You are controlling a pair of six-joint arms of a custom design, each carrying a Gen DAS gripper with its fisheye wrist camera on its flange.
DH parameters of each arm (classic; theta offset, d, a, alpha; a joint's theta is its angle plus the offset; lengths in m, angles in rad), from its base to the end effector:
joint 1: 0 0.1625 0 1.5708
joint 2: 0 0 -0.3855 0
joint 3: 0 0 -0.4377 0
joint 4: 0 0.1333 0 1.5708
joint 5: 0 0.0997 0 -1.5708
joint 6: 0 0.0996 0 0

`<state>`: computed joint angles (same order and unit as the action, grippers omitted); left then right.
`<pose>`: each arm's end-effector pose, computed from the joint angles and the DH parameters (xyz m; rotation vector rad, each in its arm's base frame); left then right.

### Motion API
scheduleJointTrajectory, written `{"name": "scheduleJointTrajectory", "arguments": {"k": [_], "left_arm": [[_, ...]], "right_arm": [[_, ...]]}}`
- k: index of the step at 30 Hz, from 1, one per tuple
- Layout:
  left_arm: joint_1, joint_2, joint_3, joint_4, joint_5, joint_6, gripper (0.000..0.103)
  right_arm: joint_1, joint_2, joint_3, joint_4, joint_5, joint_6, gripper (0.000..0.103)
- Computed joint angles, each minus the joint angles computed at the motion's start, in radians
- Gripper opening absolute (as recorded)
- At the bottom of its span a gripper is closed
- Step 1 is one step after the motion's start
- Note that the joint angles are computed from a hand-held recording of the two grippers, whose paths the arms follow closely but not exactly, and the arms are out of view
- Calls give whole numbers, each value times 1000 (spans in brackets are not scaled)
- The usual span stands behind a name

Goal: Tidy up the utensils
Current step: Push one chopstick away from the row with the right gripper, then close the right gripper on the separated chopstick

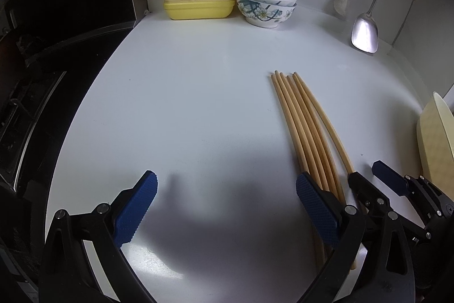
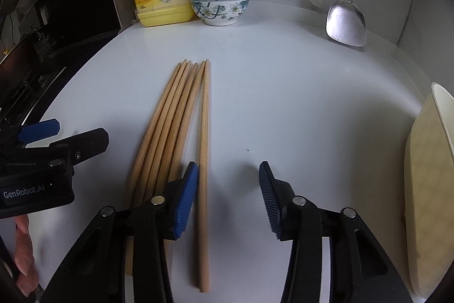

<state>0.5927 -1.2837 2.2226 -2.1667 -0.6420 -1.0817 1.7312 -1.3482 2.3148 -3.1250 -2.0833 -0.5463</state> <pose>-0.2472 -0.4234 0.0893 0.0793 2.2804 -0.7734 0.1576 -0.4454 0.1613 0.6704 -2.3831 0.6088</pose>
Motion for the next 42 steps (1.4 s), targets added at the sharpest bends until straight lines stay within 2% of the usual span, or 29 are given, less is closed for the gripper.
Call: {"name": "scheduleJointTrajectory", "arguments": {"k": [11, 21, 25, 28, 31, 38, 42], "left_arm": [[-3, 62, -30, -24, -8, 58, 97], [-4, 91, -43, 11, -4, 37, 97], [-8, 89, -26, -13, 10, 38, 98], [0, 88, -23, -49, -6, 53, 98], [3, 108, -46, 9, -1, 30, 98], [9, 94, -38, 14, 9, 7, 98], [22, 79, -37, 29, 18, -3, 98]], "right_arm": [[-35, -51, 20, -11, -10, 20, 31], [-46, -80, 33, 7, 2, 38, 31], [-51, -89, 32, 24, 15, 46, 31], [-53, -92, 33, 27, 21, 47, 32], [-55, -96, 33, 32, 26, 46, 33], [-58, -95, 34, 30, 35, 36, 33], [-52, -82, 21, 40, 36, 30, 37]]}}
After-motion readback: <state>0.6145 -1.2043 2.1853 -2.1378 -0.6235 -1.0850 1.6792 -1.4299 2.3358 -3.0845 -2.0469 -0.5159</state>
